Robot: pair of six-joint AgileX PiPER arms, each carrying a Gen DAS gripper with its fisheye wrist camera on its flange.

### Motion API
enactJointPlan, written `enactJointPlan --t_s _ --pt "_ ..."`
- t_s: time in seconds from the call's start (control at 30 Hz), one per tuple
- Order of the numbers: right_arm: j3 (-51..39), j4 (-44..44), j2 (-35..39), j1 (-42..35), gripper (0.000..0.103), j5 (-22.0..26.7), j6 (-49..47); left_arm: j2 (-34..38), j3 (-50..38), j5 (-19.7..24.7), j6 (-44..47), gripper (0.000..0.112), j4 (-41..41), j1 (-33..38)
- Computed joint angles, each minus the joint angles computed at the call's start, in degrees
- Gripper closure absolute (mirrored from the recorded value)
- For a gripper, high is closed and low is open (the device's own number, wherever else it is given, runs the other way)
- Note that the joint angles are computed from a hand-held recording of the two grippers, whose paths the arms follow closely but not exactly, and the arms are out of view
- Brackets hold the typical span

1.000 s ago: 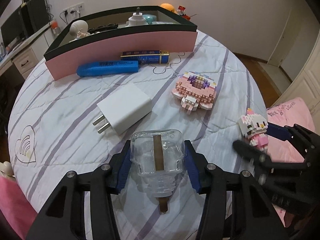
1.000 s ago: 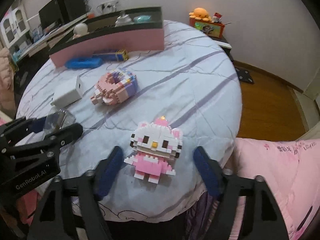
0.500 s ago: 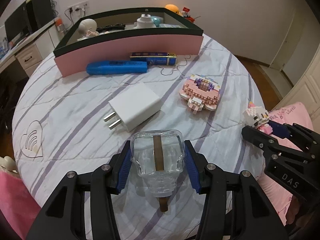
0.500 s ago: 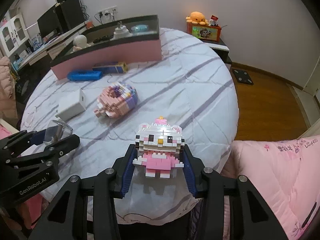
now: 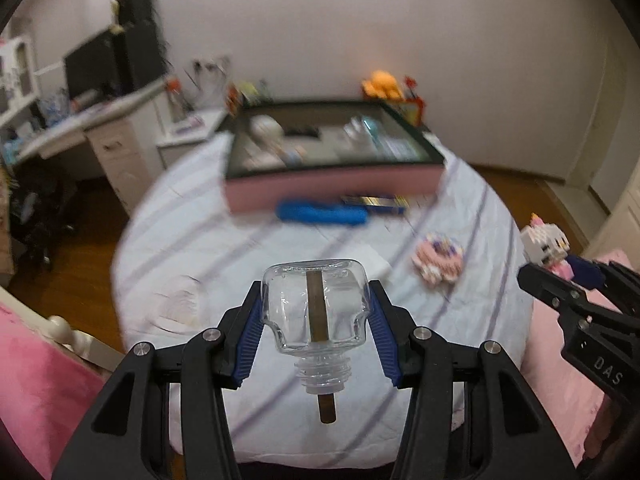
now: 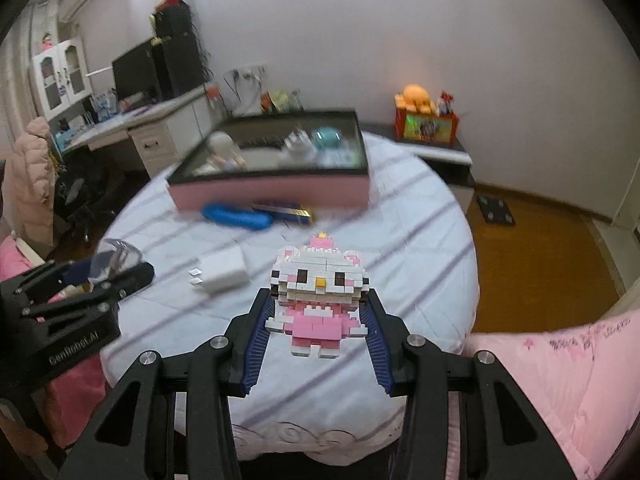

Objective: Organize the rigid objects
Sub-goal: 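Carry the glass bottle and kitty figure over the tray and lower them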

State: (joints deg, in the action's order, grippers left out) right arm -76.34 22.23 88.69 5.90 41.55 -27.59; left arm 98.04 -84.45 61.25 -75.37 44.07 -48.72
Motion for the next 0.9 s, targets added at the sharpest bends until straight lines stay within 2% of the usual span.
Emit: enactJointPlan --t_s 0.17,0.33,0.73,0.9 --pt "0.92 1.87 -3.45 2.33 0.058 -0.88 -1.02 -4.7 2.73 4.38 -4.62 0.062 5.81 -2.45" --pt "2.42 1.77 -6.46 4.6 0.058 -2.41 -1.73 -6.98 4.52 6.8 -8.14 0.062 9.58 -4.45" --pt "2.19 2.52 -6.48 3.65 0.058 -2.48 -2.51 -6.72 3.95 6.84 -7.92 0.062 9.36 -4.49" --pt "0.72 2.55 -5.0 3.45 0.058 -2.13 -2.49 -6.72 3.47 4.22 -6.01 0.062 7.82 -2.75"
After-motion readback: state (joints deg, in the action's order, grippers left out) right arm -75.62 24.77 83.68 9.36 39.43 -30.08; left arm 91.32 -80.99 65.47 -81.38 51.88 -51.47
